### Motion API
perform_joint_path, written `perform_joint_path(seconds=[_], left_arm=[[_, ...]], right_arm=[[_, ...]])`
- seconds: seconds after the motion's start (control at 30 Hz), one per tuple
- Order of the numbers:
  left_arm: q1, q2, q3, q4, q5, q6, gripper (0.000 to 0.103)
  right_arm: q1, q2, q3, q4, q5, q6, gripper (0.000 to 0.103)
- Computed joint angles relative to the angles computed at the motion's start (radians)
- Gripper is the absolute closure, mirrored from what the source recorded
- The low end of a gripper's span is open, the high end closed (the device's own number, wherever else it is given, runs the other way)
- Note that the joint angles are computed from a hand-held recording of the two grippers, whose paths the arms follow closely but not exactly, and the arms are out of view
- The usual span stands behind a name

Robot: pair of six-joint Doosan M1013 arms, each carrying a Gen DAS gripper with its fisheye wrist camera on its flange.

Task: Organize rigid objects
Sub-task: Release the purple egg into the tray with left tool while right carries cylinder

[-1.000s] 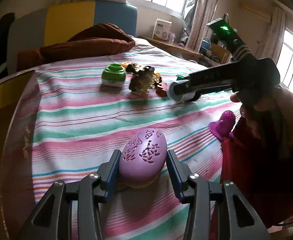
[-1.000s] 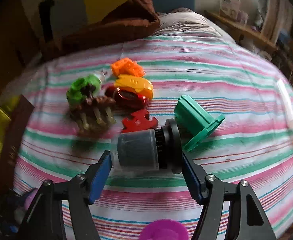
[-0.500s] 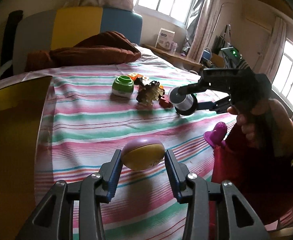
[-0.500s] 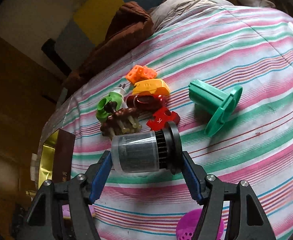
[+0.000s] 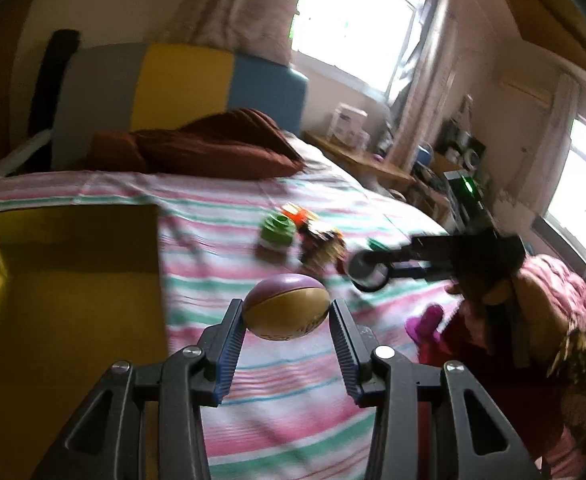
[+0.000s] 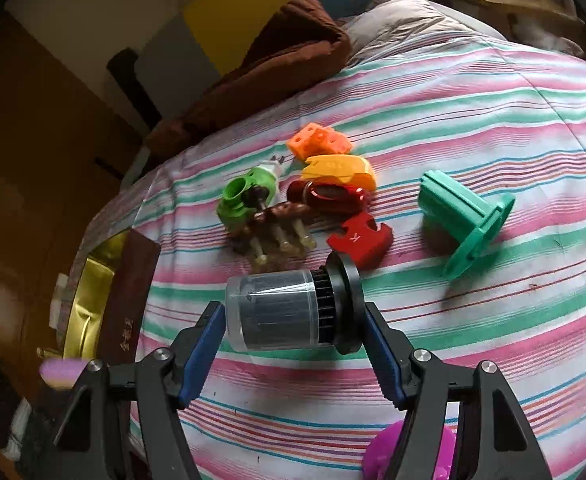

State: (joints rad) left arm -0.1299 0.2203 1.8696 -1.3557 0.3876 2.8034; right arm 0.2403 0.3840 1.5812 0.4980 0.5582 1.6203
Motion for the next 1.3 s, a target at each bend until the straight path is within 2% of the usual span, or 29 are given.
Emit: perform_joint_path(seconds=[0.1, 0.2, 0.3, 0.4, 0.47, 0.53, 0.63, 0.73, 0.83, 0.97, 1.07, 1.13, 1.23, 1.3], left_arm=[[0.030, -0.006, 0.000, -0.008, -0.034, -0.029, 0.060], [0.057, -0.004, -0.009, 0.060, -0.070, -0.129, 0.060], [0.095, 0.009, -0.029, 0.185, -0.095, -0.307, 0.060], [0.131, 0.028, -0.057, 0.361, -0.107, -0.519, 0.060], [0.160, 0.050, -0.086, 0.473, -0.080, -0.674, 0.060], [0.190, 0.083, -0.132, 0.585, -0.004, -0.837, 0.060], [0.221, 0.120, -0.174, 0.672, 0.055, -0.980, 0.060], [0.236, 0.148, -0.208, 0.759, 0.073, -1.081, 0.060], [0.246, 0.171, -0.237, 0.794, 0.096, -1.123, 0.060], [0.257, 0.195, -0.266, 0.817, 0.135, -1.177, 0.059], [0.261, 0.196, -0.267, 0.785, 0.127, -1.167, 0.052], [0.267, 0.189, -0.256, 0.746, 0.122, -1.141, 0.046], [0.284, 0.163, -0.216, 0.595, 0.110, -1.032, 0.041], [0.286, 0.143, -0.188, 0.553, 0.091, -0.996, 0.041]], right_arm=[[0.002, 0.004, -0.004, 0.002, 0.012, -0.010, 0.034], [0.002, 0.005, -0.003, 0.011, 0.015, -0.020, 0.034], [0.005, 0.005, -0.004, 0.004, 0.012, -0.024, 0.034], [0.009, 0.005, -0.004, 0.016, 0.012, -0.049, 0.034], [0.012, 0.007, -0.006, 0.021, 0.015, -0.058, 0.034], [0.014, 0.006, -0.003, 0.044, 0.016, -0.087, 0.034], [0.019, 0.002, 0.006, 0.113, -0.007, -0.148, 0.034], [0.026, -0.002, 0.015, 0.170, -0.034, -0.194, 0.034], [0.036, -0.006, 0.024, 0.222, -0.053, -0.207, 0.034], [0.053, 0.002, 0.014, 0.326, -0.033, -0.262, 0.034], [0.082, 0.007, -0.015, 0.361, -0.016, -0.315, 0.034], [0.096, 0.010, -0.031, 0.402, -0.004, -0.362, 0.034], [0.122, 0.023, -0.068, 0.451, 0.023, -0.425, 0.034], [0.141, 0.040, -0.097, 0.468, 0.051, -0.444, 0.034]])
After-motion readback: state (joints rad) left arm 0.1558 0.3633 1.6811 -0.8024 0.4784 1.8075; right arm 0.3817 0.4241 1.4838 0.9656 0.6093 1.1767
